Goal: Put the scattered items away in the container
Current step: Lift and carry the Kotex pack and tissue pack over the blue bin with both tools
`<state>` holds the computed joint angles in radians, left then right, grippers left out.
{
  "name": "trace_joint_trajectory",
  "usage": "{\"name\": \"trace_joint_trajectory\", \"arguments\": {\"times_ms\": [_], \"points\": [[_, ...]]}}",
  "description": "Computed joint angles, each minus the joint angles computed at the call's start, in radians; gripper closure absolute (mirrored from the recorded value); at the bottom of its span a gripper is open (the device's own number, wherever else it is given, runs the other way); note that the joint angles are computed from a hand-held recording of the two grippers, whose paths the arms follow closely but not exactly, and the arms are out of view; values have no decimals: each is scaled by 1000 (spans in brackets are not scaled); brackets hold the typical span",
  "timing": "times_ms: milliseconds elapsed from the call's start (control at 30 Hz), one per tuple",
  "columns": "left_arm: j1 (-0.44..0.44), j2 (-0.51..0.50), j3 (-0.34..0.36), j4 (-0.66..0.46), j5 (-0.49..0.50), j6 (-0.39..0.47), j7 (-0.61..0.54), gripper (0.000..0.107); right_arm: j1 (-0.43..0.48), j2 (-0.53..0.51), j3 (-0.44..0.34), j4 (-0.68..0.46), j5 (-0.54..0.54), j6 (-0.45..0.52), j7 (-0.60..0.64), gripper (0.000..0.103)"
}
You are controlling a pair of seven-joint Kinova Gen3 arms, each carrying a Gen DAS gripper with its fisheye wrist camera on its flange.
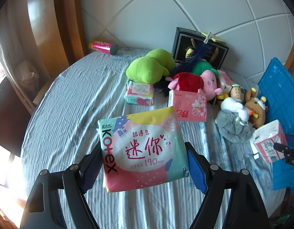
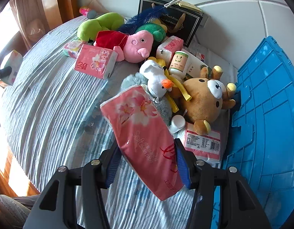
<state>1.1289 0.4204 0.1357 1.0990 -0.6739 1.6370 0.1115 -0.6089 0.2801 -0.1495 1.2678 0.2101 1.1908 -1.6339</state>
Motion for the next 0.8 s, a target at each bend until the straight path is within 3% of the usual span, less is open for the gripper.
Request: {"name": "trace_joint_trajectory", "arguments": {"times_ms": [467, 800], "points": [[46, -12, 2, -68, -84, 57, -64, 27, -111, -106, -44, -39, 78, 46, -273, 51], [86, 1, -18, -124, -122, 102, -59, 28, -122, -147, -75, -57, 94, 63, -319, 51]]}}
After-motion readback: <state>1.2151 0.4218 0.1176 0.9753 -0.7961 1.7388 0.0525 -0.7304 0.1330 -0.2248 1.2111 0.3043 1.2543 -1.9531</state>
